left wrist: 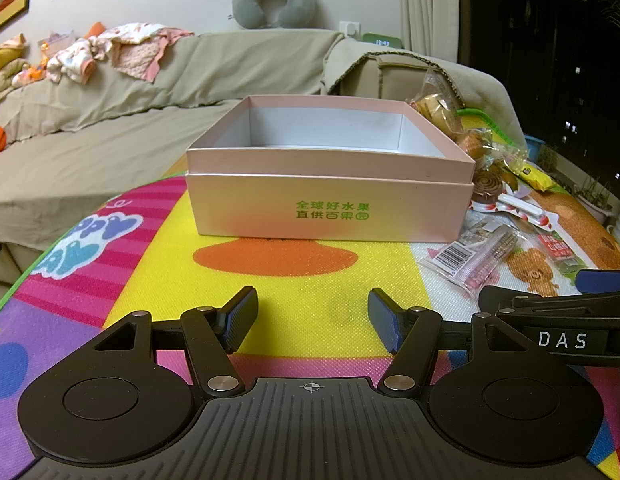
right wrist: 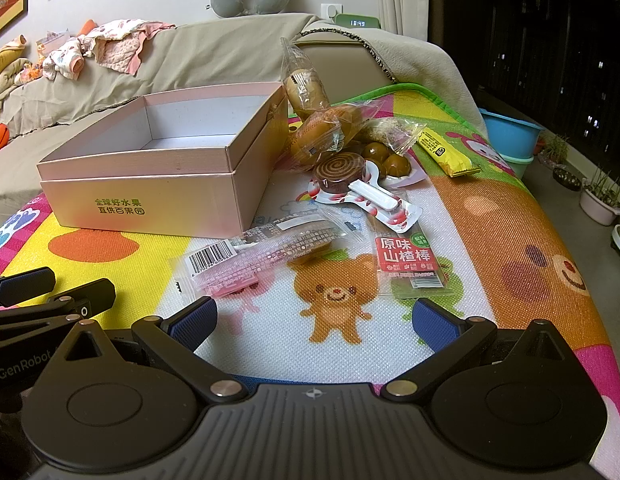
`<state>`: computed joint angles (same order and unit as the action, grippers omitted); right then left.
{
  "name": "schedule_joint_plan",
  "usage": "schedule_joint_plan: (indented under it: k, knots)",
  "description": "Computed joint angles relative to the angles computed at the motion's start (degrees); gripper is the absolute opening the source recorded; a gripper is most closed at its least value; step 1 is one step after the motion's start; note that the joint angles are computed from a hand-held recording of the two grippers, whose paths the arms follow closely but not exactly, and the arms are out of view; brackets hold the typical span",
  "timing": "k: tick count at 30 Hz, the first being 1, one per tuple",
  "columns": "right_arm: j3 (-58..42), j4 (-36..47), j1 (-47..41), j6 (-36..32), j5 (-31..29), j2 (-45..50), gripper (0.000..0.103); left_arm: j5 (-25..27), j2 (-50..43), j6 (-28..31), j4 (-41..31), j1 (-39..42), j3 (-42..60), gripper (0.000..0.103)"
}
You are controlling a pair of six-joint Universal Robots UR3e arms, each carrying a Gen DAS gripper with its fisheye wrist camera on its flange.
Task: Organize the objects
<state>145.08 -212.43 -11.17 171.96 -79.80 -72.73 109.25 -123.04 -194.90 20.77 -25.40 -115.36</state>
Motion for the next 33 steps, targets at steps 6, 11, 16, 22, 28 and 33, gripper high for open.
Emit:
schedule_joint_plan:
  k: [6,11,16,22,28,33]
  knots:
    - [0.0,0.0,0.0,0.0,0.0,0.0,0.103,0.0,0.0,0.0,0.0,0.0,0.0,0.067]
    - [0.0,0.0,0.0,0.0,0.0,0.0,0.103,0.1,0.0,0.0,-0.1,0.0,0.1,0.067]
    - [0.0,0.0,-0.1,0.0,0.1,0.0,0.103,0.3,0.0,0.2,-0.1,-0.1,0.0,0.067]
    - [0.1,0.0,-0.1,-0.2,0.0,0.0,0.103,0.9,-0.3,0.0,-0.5,-0.7,0.7,0.067]
    - [-0.1,0.0,0.1,0.0,-0.1,0.1,0.103,1.4,-0.5,0.2,-1.2,-0.9,1.3,0.068]
    - [-0.6,0.8,0.3,0.2,0.0,0.0,0.103,0.8,-0.3,0.1,-0.7,-0.5,0.7,0.068]
